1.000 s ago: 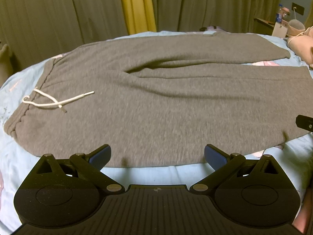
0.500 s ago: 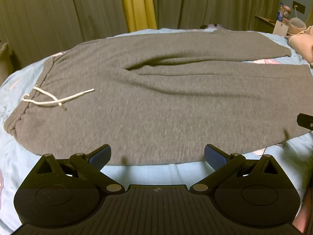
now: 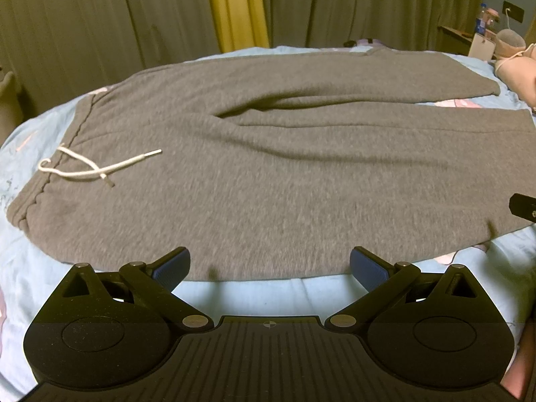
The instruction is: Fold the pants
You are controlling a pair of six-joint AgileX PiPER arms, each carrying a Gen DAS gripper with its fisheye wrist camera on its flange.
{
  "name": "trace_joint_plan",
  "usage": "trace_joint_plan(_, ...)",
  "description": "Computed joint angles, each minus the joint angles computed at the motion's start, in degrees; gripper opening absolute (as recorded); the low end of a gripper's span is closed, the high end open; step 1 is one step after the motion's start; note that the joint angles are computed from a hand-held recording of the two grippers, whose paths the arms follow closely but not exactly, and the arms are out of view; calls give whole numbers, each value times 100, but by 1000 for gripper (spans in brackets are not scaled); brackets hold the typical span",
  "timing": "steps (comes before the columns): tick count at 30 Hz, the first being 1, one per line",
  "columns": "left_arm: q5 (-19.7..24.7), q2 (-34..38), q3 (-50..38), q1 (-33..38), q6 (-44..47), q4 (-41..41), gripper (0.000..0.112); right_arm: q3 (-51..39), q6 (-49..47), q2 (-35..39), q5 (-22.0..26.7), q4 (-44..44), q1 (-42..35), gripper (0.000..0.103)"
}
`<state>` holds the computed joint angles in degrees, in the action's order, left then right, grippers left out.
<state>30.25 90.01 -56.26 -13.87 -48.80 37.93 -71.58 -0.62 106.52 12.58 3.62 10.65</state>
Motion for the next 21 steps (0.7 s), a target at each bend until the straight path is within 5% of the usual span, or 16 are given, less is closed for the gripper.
trace_joint_plan(21, 66, 8, -20, -9, 40, -49, 103, 63, 120, 3, -42, -115, 33, 99)
